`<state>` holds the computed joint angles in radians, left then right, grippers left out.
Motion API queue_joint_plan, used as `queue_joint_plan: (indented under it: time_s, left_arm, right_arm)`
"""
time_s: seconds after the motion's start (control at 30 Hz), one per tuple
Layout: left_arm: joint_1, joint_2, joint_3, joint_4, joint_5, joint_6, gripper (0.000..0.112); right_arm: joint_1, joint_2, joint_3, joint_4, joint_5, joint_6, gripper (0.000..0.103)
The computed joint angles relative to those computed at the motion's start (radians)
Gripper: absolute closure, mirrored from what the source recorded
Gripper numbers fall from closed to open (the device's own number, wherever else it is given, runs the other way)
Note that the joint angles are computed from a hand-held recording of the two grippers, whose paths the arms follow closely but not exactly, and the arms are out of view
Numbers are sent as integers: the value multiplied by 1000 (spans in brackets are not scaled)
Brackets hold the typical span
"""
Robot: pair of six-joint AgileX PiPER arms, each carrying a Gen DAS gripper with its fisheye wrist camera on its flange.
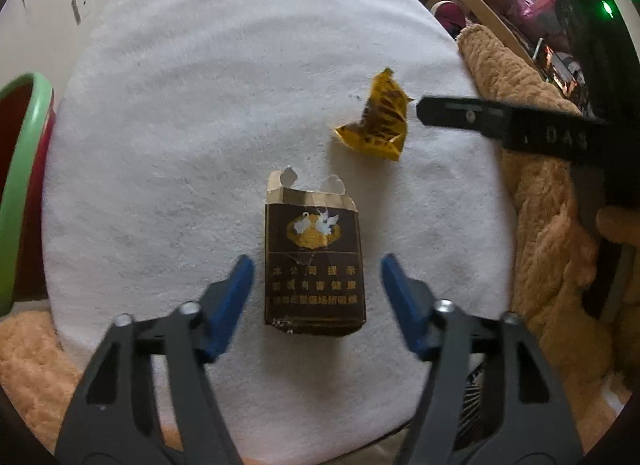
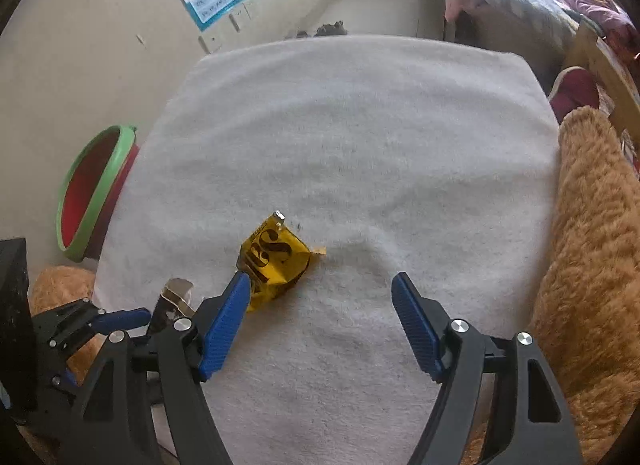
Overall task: Collect trash
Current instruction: 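Grasp the dark box with the left tool while the right tool grasps the yellow wrapper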
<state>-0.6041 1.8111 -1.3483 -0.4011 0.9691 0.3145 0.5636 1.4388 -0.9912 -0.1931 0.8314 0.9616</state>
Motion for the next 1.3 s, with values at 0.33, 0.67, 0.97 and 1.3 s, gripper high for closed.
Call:
queue_joint_plan:
  time_s: [0.33, 0.67, 0.97, 1.3]
  left_arm:
    - [56, -5, 16, -45, -14, -41, 66]
    - [68, -19, 17, -53, -25, -44, 66]
    - [64, -13, 16, -55, -23, -33, 66]
    - [65, -25, 28, -55, -40, -45, 86]
  right_arm:
    - [-15, 52, -5, 74, -62, -88, 32]
    - [-102, 43, 27, 244, -163, -147, 36]
    - [-109, 55, 28, 251, -176, -138, 63]
    - [-72, 35, 30, 157, -167, -74, 71]
